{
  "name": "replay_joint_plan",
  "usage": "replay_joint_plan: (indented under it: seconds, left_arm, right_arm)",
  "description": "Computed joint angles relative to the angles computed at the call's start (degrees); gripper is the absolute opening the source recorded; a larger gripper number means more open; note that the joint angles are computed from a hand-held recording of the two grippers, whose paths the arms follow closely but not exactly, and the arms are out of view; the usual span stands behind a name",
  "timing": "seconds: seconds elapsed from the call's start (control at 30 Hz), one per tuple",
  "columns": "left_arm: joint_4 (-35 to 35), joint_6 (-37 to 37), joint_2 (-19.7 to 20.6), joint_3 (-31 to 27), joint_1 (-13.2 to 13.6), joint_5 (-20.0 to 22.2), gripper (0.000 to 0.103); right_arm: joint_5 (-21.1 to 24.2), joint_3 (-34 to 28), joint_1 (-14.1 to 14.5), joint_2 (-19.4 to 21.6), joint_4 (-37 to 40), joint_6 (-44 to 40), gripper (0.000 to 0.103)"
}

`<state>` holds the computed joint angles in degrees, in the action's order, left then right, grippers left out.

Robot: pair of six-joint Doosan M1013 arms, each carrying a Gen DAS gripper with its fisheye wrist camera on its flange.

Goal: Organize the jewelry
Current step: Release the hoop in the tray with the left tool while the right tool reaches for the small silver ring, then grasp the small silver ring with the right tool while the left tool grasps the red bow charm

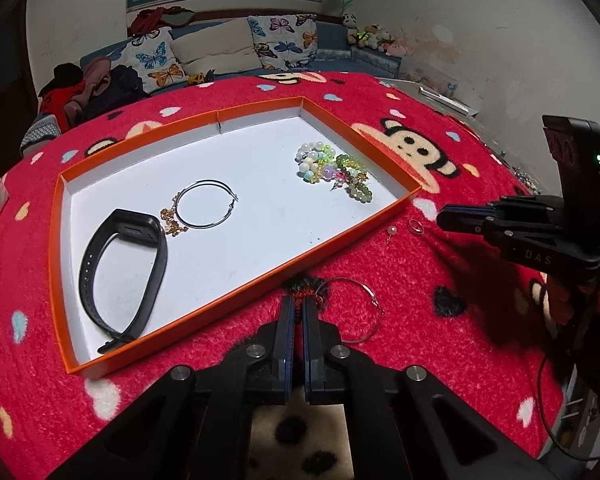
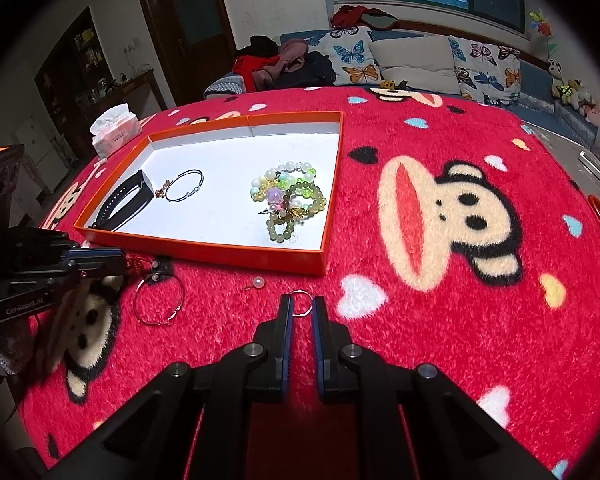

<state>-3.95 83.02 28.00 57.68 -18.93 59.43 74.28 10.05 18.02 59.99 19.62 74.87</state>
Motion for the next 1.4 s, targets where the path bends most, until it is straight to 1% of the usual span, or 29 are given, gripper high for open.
replay_joint_plan:
  seconds: [0.33,0.5,0.63,0.8,0.87,0.9,1.0,1.07,1.1,1.23,1.3,1.4]
  left_arm:
    - [0.9,-0.2,-1.0,1.4,-0.1,0.9,0.003]
    - [2.1,0.4,-1.5,2.2,-0.4,1.9,0.003]
    - [1.0,1.2,-1.4,1.9,-0.1,3.2,0.005]
    - [-0.3,2.2,-1.3,1.6,0.2,4.3,0.005]
    - [-1.0,2.5,-1.2,1.4,0.4,4.7,0.007]
    - [-1.4,2.7,-1.2,1.3,0.5,4.9,0.009]
    - [-2.0,3.1,-1.1,1.1,0.7,5.3,0.026]
    - [-1.2,2.9,-1.3,1.3,0.5,4.8,0.053]
    - [-0.7,3.0,-1.4,1.5,0.4,4.3,0.055]
    - [-0.3,4.1,-0.9,0.9,0.2,4.5,0.055]
    - [0.3,4.5,-0.4,0.4,0.0,5.0,0.054]
    - [1.0,5.0,0.2,-0.1,-0.1,5.5,0.042]
  right_arm:
    - [-0.8,1.0,-0.1,-0.5,0.4,-0.1,0.011]
    - [0.5,-0.6,-0.2,0.4,0.6,0.6,0.011]
    - [1.7,-2.0,-0.1,1.2,0.8,0.8,0.01]
    - [1.7,-1.9,0.0,1.1,1.1,0.5,0.011]
    - [1.6,-1.6,0.0,1.0,1.3,0.4,0.011]
    - [1.6,-1.6,0.0,1.0,1.3,0.4,0.011]
    - [1.9,-2.0,0.0,1.2,1.2,0.6,0.01]
    - [1.7,-1.7,-0.1,1.1,1.3,0.6,0.01]
    - [1.7,-1.5,-0.1,1.1,1.4,0.6,0.011]
    - [1.7,-1.6,-0.1,1.1,1.3,0.7,0.01]
    - [1.1,-0.6,-0.1,0.6,1.3,0.6,0.01]
    - [0.3,0.8,-0.1,0.0,1.5,0.4,0.01]
